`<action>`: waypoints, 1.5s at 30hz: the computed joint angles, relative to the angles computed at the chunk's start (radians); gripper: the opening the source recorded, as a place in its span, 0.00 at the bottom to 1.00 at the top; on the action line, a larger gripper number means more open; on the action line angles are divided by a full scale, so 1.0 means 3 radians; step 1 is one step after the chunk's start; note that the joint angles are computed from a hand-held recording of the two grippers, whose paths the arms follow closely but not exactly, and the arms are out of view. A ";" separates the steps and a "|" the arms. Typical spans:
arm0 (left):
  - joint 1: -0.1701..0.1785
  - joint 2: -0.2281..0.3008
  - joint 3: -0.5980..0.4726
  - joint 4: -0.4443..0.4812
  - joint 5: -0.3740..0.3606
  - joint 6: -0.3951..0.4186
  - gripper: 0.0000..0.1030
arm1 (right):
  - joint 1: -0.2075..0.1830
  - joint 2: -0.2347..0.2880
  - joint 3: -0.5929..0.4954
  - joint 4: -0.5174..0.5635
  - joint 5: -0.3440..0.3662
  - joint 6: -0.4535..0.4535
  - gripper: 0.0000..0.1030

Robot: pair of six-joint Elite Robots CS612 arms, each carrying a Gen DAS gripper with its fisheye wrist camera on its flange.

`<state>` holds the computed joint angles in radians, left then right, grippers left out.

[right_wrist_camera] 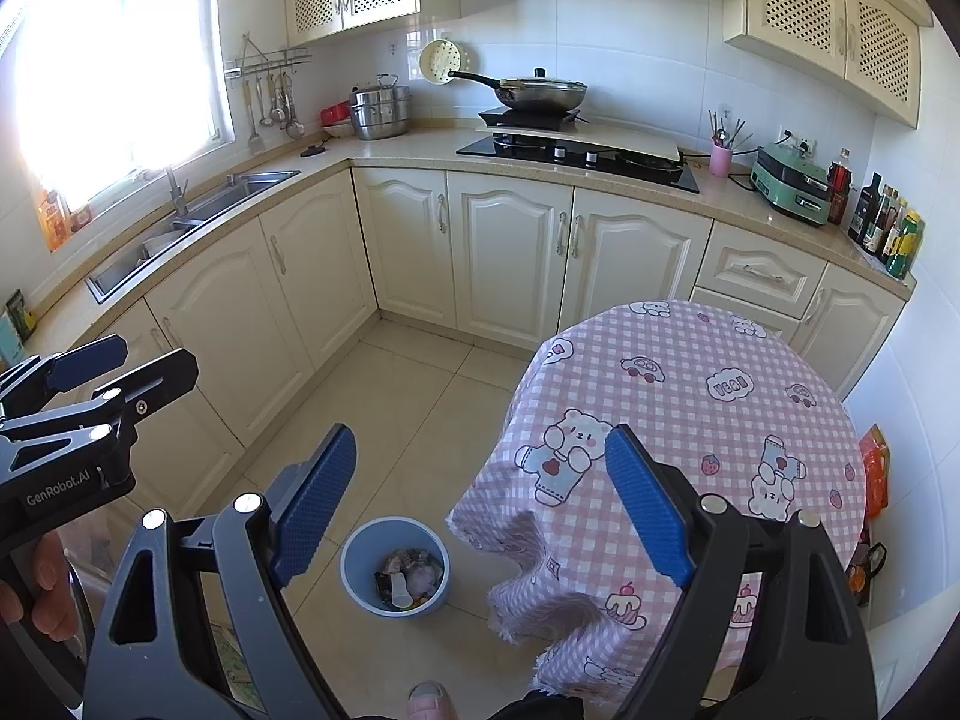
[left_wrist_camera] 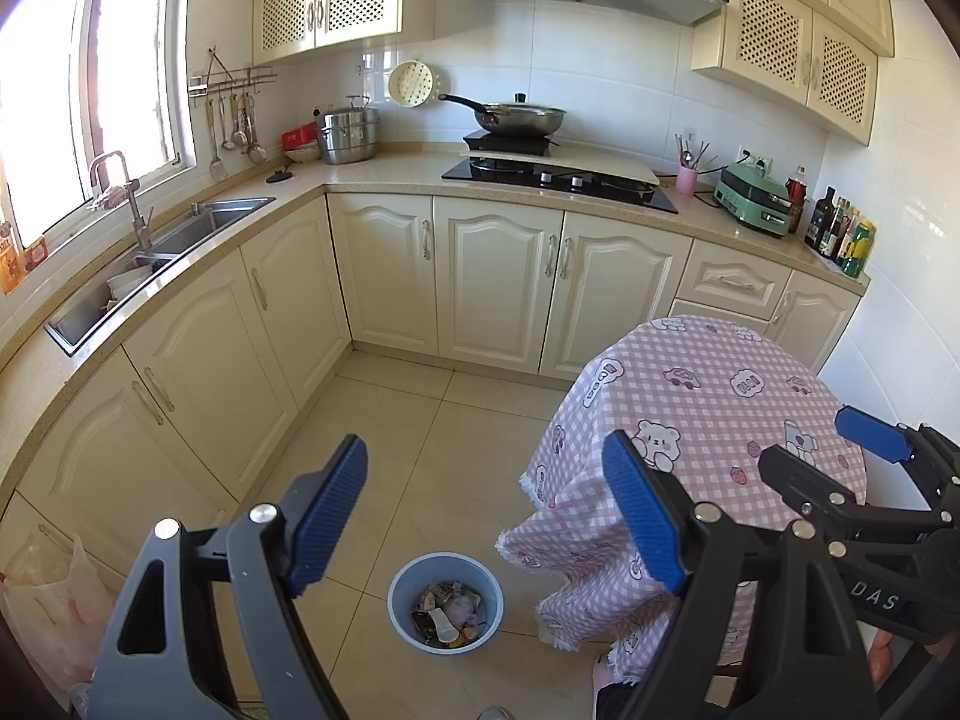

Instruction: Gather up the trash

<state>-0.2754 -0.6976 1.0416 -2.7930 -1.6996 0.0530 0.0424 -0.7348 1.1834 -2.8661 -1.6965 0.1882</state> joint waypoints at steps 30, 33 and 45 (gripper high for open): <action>-0.0021 -0.0031 0.0042 0.0010 0.0021 0.0054 0.77 | -0.0046 -0.0068 0.0128 -0.0049 0.0057 0.0048 0.81; -0.0022 -0.0037 0.0052 0.0014 0.0022 0.0053 0.77 | -0.0046 -0.0070 0.0132 -0.0042 0.0060 0.0058 0.81; -0.0076 -0.0001 -0.0026 0.0108 0.0147 -0.0017 0.77 | -0.0121 -0.0048 0.0102 -0.0017 0.0199 0.0002 0.82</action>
<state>-0.2983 -0.6978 1.0337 -2.7606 -1.6555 0.0479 0.0061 -0.7492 1.2140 -2.8712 -1.6367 0.1887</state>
